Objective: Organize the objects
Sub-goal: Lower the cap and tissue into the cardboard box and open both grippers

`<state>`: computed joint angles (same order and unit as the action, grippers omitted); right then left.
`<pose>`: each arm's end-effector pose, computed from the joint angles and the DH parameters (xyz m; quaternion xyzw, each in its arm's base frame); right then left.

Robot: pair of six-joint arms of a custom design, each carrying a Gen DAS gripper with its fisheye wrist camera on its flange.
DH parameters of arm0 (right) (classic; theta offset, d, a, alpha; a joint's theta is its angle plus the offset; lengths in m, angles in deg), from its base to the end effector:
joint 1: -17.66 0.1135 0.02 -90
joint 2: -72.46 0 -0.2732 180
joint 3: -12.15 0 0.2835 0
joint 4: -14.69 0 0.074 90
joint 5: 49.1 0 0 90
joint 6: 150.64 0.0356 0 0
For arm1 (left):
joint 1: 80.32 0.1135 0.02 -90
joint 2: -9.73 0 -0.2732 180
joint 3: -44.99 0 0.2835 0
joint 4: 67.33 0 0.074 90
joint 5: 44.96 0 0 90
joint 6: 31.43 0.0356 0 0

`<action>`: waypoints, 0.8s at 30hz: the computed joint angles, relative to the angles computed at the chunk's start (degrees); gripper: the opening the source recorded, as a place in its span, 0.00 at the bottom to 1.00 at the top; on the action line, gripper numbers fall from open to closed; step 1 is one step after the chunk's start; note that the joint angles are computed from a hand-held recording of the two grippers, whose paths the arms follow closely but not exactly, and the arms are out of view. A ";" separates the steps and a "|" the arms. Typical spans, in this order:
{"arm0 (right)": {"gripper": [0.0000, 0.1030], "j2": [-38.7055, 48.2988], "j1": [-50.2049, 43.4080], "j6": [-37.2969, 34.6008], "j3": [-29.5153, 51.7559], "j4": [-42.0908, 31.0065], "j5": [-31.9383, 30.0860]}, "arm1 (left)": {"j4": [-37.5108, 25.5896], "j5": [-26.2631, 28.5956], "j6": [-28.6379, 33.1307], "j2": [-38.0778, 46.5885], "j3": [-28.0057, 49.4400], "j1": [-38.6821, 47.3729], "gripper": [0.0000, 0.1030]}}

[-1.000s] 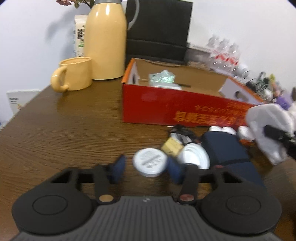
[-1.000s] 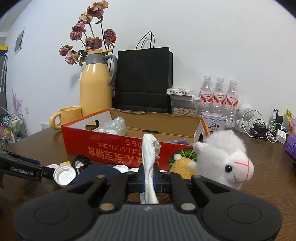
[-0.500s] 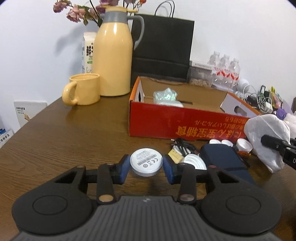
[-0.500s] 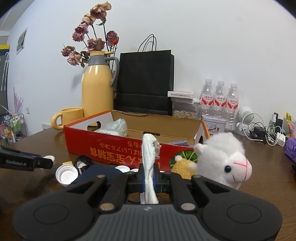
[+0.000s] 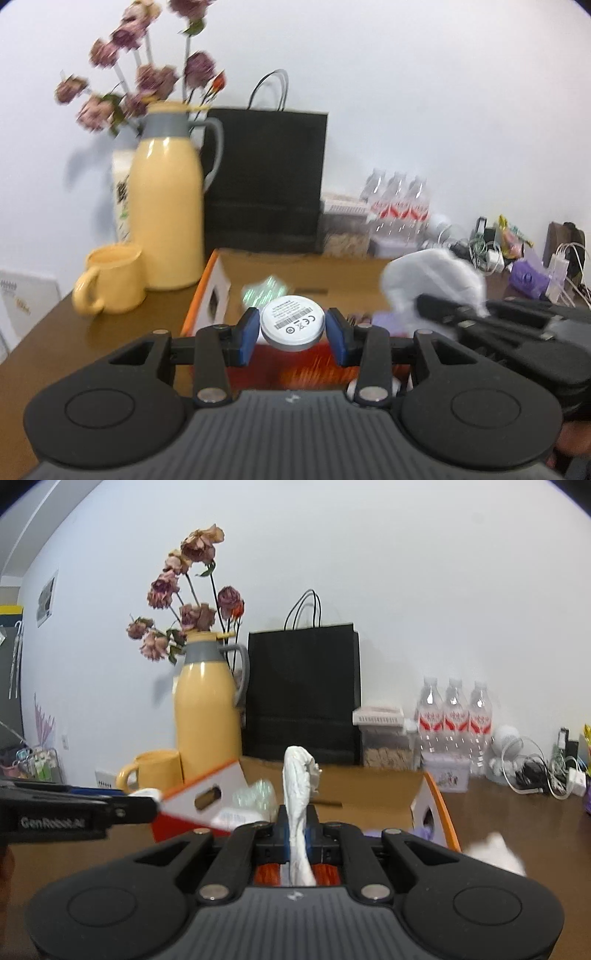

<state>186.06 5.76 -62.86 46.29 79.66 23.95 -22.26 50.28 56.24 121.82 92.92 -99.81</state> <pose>0.2818 -0.0488 0.0581 -0.0239 0.7868 0.0412 0.6153 0.3286 -0.1198 0.0757 0.1476 0.8007 -0.1462 0.5619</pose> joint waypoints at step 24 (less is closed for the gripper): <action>0.07 12.15 2.88 6.86 25.22 -20.43 11.87 | -17.52 -1.84 -3.76 18.00 30.01 -0.78 0.40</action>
<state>198.21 8.63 -56.00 71.51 59.24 35.82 -39.78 48.44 52.48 139.82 122.93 -100.59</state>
